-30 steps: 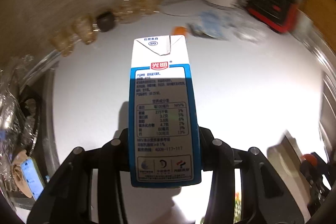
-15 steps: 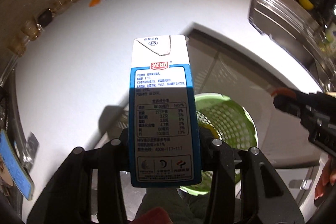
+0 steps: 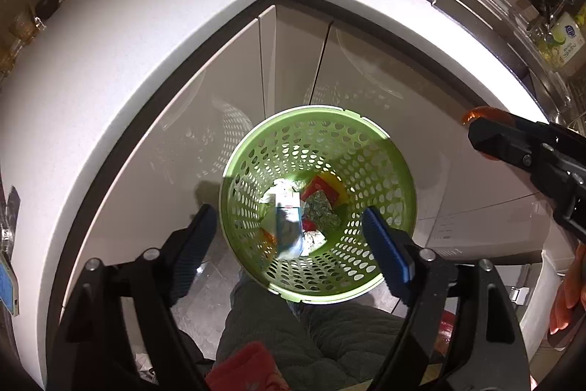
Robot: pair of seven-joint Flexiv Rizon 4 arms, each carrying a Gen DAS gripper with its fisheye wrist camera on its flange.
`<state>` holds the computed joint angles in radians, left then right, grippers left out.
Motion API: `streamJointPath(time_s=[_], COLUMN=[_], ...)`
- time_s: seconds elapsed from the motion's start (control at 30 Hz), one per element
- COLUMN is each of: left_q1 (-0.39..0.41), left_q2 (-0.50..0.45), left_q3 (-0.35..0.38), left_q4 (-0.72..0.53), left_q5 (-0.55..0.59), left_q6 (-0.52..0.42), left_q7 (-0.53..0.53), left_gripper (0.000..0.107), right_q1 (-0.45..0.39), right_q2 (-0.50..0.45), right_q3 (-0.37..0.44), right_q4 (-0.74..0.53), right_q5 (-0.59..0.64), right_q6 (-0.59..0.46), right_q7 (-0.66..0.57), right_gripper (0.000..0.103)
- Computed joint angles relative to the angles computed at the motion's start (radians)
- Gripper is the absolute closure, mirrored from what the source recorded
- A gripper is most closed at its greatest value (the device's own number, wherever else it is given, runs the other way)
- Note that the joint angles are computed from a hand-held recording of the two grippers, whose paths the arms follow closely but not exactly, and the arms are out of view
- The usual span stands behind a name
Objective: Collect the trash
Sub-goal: 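Carry the carton and orange peel over the green basket and release both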
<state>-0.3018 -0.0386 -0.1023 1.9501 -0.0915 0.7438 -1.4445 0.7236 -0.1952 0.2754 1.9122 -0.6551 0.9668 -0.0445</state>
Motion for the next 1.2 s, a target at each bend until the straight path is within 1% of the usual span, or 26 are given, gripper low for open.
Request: streamJointPath(time_s=[0.2, 0.33, 0.47, 0.63, 0.7, 0.73, 0.77, 0.83, 0.87, 0.93, 1.03, 1.13, 1.2], left_q1=[-0.001, 0.004, 0.011, 0.026, 0.031, 0.034, 0.036, 0.040, 0.042, 0.045, 0.049, 0.052, 0.055], left_q2=[0.004, 0.005, 0.005, 0.000, 0.001, 0.001, -0.001, -0.001, -0.001, -0.002, -0.001, 0.002, 0.004], left_q3=[-0.001, 0.003, 0.008, 0.017, 0.020, 0.022, 0.022, 0.024, 0.025, 0.027, 0.028, 0.029, 0.030], left_q4=[-0.019, -0.035, -0.051, -0.065, -0.067, -0.068, -0.071, -0.074, -0.075, -0.076, -0.078, -0.081, -0.084], left_q5=[0.039, 0.074, 0.126, 0.148, 0.155, 0.157, 0.160, 0.167, 0.169, 0.174, 0.174, 0.180, 0.180], left_q6=[-0.013, -0.009, -0.004, -0.020, -0.024, -0.029, -0.031, -0.034, -0.036, -0.040, -0.044, -0.040, -0.035], left_q7=[-0.040, -0.073, -0.114, -0.148, -0.159, -0.164, -0.172, -0.185, -0.190, -0.203, -0.218, -0.233, -0.234], left_gripper=[0.025, 0.020, 0.019, 0.019, 0.019, 0.019, 0.019, 0.019, 0.019, 0.018, 0.018, 0.017, 0.017], right_q1=[-0.007, -0.008, -0.004, 0.001, 0.008, 0.013, 0.017, 0.026, 0.028, 0.032, 0.032, 0.032, 0.028], right_q2=[0.010, 0.006, -0.007, -0.034, -0.047, -0.053, -0.056, -0.062, -0.065, -0.067, -0.066, -0.065, -0.068], right_q3=[0.000, 0.000, 0.004, 0.010, 0.013, 0.012, 0.010, 0.006, 0.006, 0.004, -0.001, -0.007, -0.008], right_q4=[0.014, 0.013, 0.003, -0.013, -0.028, -0.035, -0.040, -0.051, -0.055, -0.063, -0.066, -0.069, -0.076], right_q5=[-0.008, -0.012, 0.003, 0.050, 0.075, 0.082, 0.084, 0.084, 0.087, 0.089, 0.088, 0.079, 0.081], right_q6=[0.025, 0.039, 0.036, 0.035, 0.015, -0.001, -0.011, -0.033, -0.039, -0.048, -0.047, -0.044, -0.039], right_q7=[-0.011, -0.022, -0.063, -0.129, -0.161, -0.171, -0.176, -0.192, -0.202, -0.214, -0.226, -0.224, -0.234], right_gripper=[0.071, 0.071, 0.070, 0.069, 0.056, 0.035, 0.026, 0.024, 0.020, 0.016, 0.015, 0.011, 0.011])
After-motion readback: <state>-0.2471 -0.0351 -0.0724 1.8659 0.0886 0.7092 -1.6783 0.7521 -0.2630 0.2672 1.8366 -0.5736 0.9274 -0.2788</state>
